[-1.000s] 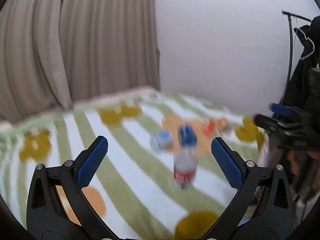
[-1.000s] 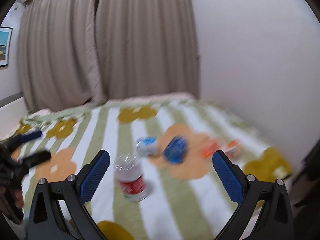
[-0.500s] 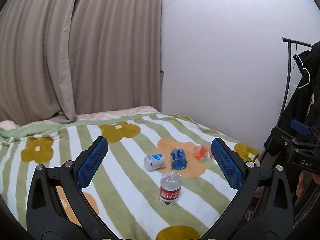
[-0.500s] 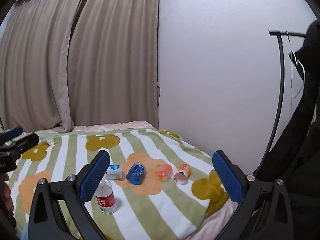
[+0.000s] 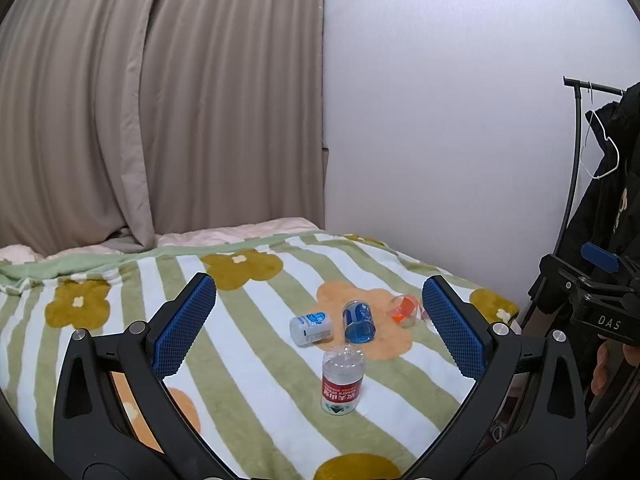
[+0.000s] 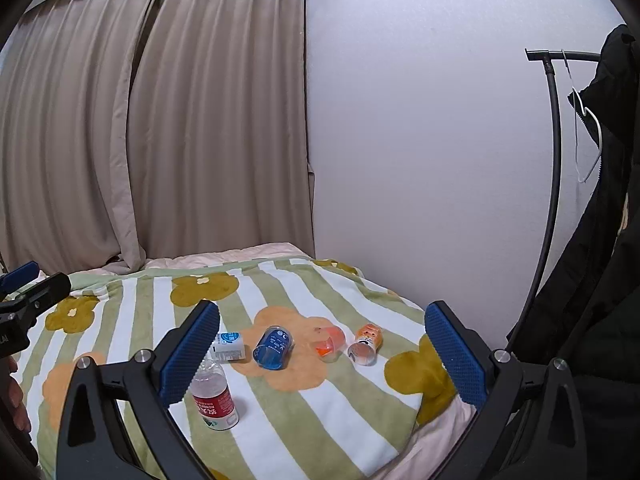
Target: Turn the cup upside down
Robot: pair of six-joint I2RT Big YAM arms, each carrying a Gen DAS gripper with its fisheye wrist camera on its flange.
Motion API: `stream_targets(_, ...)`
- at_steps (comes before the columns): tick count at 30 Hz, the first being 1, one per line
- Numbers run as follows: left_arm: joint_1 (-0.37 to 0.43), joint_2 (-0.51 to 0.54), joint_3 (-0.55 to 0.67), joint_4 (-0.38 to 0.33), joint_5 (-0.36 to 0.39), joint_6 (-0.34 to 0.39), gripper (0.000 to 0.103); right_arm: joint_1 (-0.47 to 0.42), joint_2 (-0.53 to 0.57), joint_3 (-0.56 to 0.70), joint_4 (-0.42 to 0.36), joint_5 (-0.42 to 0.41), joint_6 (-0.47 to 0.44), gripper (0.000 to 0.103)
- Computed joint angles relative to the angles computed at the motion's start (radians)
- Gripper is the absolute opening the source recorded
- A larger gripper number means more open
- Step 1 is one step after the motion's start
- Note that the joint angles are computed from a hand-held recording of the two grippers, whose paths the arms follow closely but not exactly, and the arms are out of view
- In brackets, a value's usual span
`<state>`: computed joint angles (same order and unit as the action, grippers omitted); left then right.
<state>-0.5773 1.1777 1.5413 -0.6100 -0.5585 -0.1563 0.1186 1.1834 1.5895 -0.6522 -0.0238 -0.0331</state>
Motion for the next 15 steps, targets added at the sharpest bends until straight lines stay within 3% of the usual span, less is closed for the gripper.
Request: stream_targets(15, -0.015, 0.008, 0.014, 0.002, -0.007, 0.012, 0.103, -0.002, -0.001, -0.002, -0.004, 0.018, 0.009, 0.102)
